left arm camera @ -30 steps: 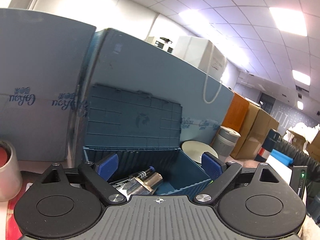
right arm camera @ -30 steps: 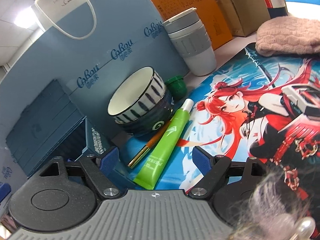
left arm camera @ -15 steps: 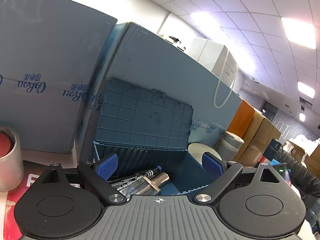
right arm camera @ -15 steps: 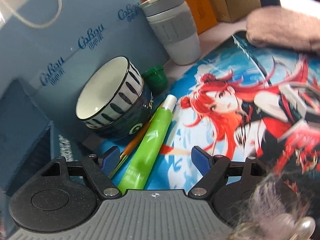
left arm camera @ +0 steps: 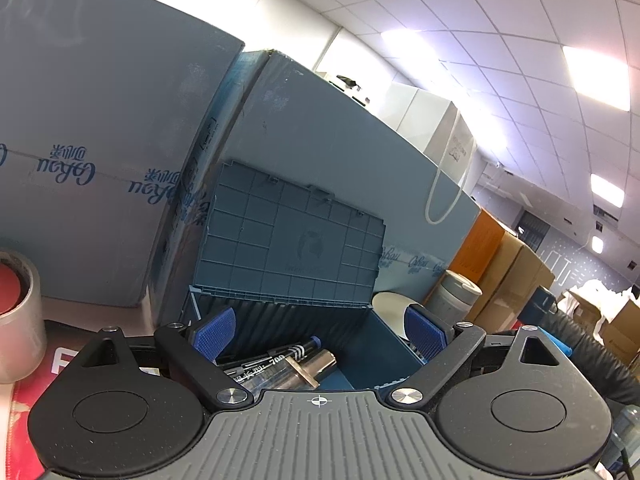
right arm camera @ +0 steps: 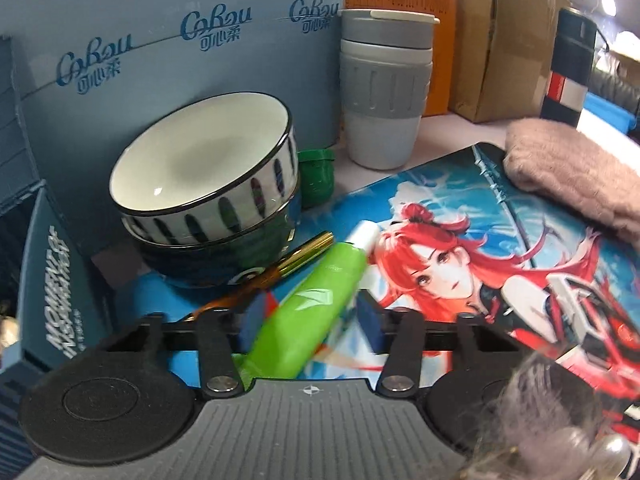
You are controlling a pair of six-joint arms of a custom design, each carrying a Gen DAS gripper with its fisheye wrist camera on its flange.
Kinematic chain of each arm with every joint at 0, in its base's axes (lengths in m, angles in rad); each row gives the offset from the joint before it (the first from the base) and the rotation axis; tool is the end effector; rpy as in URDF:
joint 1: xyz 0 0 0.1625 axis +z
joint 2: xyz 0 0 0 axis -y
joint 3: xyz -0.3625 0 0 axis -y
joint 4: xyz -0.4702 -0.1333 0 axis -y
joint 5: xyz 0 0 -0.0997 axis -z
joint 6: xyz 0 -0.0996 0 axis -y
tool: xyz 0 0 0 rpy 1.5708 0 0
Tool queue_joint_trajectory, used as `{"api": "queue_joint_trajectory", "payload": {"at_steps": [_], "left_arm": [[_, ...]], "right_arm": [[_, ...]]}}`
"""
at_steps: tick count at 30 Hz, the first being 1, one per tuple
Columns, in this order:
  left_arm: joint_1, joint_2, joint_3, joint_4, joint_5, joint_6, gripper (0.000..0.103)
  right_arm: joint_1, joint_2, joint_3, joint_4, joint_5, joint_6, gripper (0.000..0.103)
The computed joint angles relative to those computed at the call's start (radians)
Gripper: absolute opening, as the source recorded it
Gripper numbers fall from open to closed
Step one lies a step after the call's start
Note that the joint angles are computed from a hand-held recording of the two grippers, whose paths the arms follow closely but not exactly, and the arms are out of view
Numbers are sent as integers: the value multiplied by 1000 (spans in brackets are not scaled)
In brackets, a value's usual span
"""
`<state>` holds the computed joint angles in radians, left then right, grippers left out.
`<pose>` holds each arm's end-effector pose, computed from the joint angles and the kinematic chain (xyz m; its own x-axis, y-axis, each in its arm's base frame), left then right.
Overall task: Organize rigid objects
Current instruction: 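Grasp the lime green tube on the mat with the right gripper, then carry the green tube into the blue box and open the right gripper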
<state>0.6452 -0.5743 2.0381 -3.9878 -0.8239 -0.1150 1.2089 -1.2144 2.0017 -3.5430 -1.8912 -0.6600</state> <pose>-0.2562 -0.4443 -0.0691 -0.9311 0.2116 -0.2973 0.3582 0.3750 -0.8550 -0.1112 -0.5817 0.2259 -0.7013 0.2652 0.6617 -0.3756 0.6514 -0.6592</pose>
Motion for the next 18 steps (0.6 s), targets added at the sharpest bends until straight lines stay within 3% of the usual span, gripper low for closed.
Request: {"api": "queue_joint_trajectory", "payload": {"at_steps": [7, 18], "left_arm": [[7, -7, 11, -24, -9, 4, 94], [10, -11, 18, -39, -31, 9, 94]], "right_arm": [[-14, -37, 41, -30, 17, -18, 14], [-98, -290, 265, -78, 249, -6, 12]]}}
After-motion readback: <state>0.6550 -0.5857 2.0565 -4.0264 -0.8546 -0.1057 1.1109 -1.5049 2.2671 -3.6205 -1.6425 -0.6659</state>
